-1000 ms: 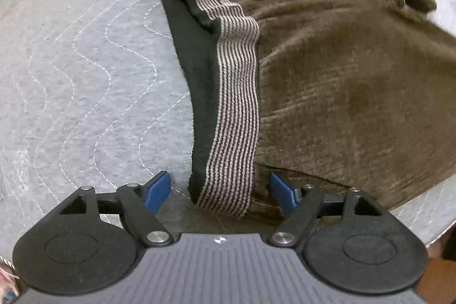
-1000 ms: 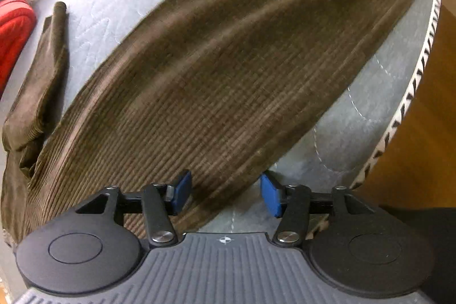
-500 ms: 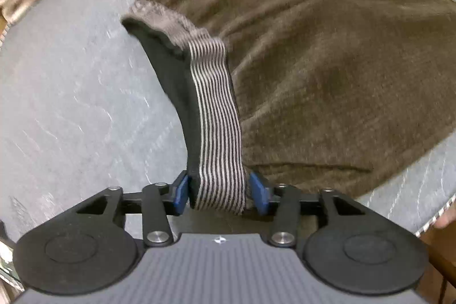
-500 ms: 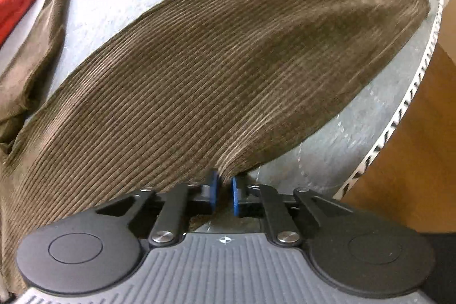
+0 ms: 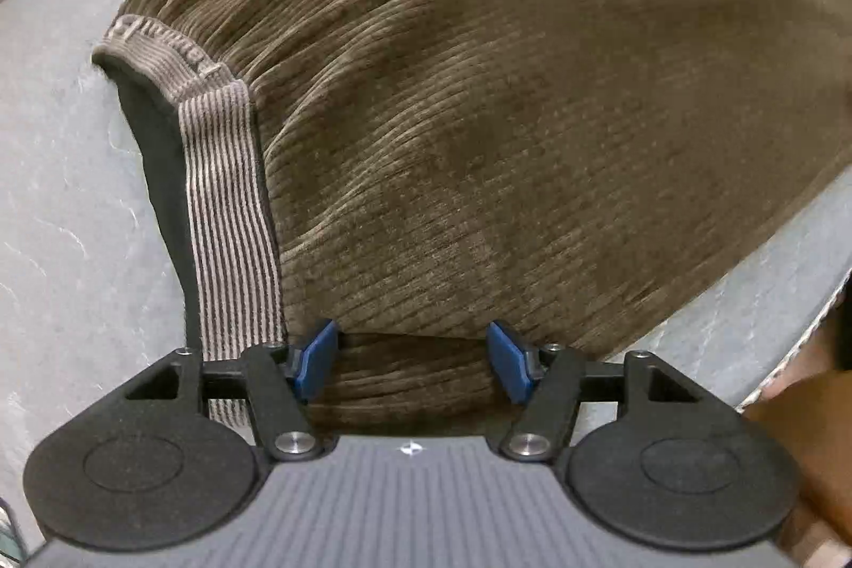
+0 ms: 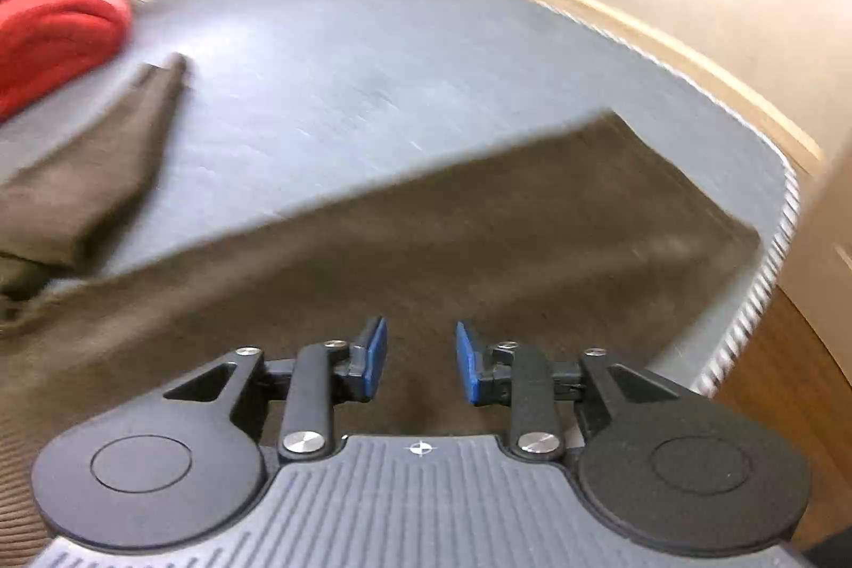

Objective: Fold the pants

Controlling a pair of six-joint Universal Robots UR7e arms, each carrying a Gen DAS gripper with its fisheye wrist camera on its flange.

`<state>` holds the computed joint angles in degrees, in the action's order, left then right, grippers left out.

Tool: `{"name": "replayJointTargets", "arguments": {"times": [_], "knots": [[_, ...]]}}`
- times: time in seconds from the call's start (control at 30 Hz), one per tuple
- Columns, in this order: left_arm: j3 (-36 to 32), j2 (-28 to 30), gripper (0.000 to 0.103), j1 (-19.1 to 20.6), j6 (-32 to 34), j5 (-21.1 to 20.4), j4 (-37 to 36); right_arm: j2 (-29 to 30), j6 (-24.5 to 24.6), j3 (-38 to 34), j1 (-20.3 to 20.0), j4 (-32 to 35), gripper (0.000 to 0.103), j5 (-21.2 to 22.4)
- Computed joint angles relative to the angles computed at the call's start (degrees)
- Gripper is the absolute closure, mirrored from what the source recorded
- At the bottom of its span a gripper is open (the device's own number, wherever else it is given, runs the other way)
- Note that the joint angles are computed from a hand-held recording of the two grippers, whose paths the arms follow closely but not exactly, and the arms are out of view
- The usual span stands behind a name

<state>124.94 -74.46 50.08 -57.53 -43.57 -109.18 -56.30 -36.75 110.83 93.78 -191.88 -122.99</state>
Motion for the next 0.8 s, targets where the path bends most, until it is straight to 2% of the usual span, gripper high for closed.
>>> {"name": "replayJointTargets", "arguments": {"times": [0.03,0.13,0.27,0.33,0.4,0.47,0.5,0.57,0.67,0.8], "knots": [[-0.49,0.31,0.034,-0.39,0.21,1.12,-0.21,-0.36,-1.22,0.12,0.30,0.93,0.062,2.40],[-0.75,0.10,0.034,-2.18,0.63,5.01,-3.63,-1.21,-4.13,0.25,1.62,3.95,0.061,8.13],[-3.43,2.27,0.036,-2.27,2.40,9.40,-9.91,-1.68,-4.01,-2.61,3.83,12.47,0.060,13.54],[-4.68,3.70,0.043,-2.60,3.61,11.29,-13.63,-0.97,-4.29,-5.18,5.32,15.58,0.060,15.48],[-6.64,5.59,0.062,-2.81,4.27,12.85,-15.81,0.48,-4.28,-8.56,6.56,17.95,0.060,17.86],[-8.37,7.32,0.077,-2.78,4.84,14.83,-18.16,2.08,-3.20,-12.84,7.26,21.11,0.064,20.08],[-9.14,7.63,0.080,-3.04,4.28,15.64,-17.87,2.99,-2.70,-14.83,7.61,22.44,0.067,20.82],[-10.75,8.44,0.082,-3.42,2.78,16.96,-17.38,5.06,-2.88,-18.46,7.72,24.15,0.079,22.49],[-12.78,10.16,0.082,-2.81,3.44,19.29,-19.78,8.63,-4.20,-21.95,7.11,24.12,0.080,23.95],[-15.83,12.66,0.082,-2.34,3.28,22.73,-20.23,10.40,-2.12,-21.10,5.01,23.54,0.080,24.29]]}}
